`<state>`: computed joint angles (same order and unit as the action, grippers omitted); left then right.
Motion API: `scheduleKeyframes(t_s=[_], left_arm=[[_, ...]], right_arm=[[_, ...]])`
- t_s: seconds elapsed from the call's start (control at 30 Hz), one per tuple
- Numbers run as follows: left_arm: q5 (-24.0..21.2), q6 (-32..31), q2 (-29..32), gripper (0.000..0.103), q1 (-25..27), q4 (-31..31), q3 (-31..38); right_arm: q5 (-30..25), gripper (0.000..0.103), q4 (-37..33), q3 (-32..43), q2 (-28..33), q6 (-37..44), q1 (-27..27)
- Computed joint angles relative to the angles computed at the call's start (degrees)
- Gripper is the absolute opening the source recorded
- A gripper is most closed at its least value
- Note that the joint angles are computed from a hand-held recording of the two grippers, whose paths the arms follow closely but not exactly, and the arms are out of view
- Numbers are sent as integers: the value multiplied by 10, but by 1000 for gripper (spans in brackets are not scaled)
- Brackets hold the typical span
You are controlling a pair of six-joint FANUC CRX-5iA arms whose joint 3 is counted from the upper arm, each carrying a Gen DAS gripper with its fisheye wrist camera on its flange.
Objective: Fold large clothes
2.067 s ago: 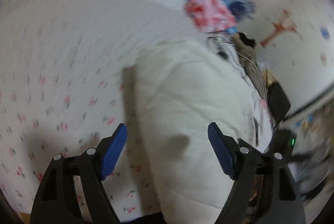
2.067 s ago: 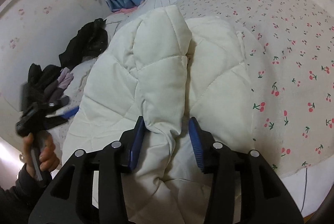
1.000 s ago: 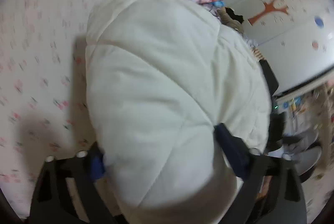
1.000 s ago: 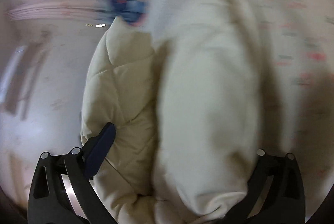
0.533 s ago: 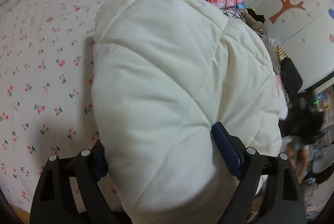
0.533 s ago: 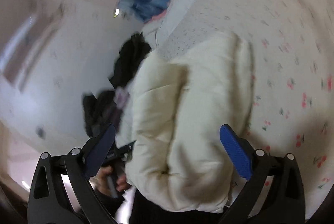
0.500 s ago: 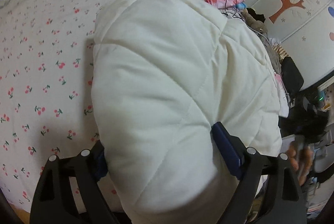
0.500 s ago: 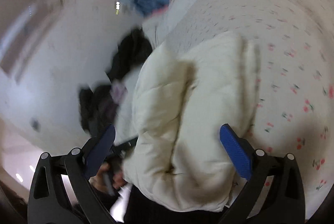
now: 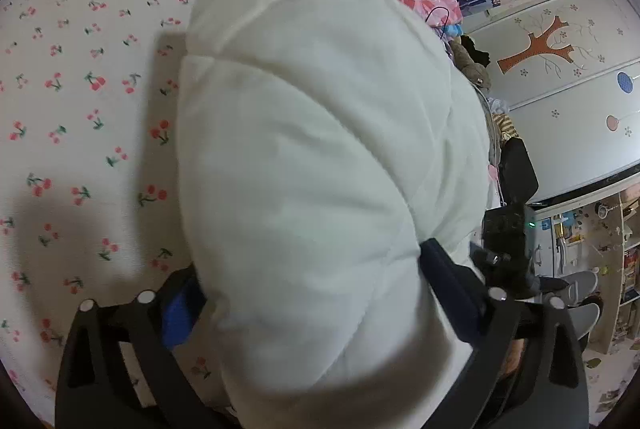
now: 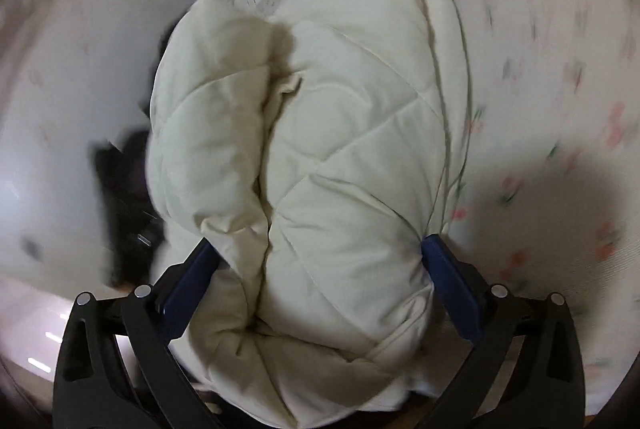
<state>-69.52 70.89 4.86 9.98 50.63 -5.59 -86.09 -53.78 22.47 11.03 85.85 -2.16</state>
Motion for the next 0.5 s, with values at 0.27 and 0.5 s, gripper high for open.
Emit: scheduleKeyframes(t_s=[0.27,0.5], left_arm=[[-11,-33,-14,97,11,-8,-14],[79,-40,-73,92,-12,-52,-43]], right_arm=[[-42,97,44,29,12,30,-2],[-34,98,-41,2,5,68,-20]])
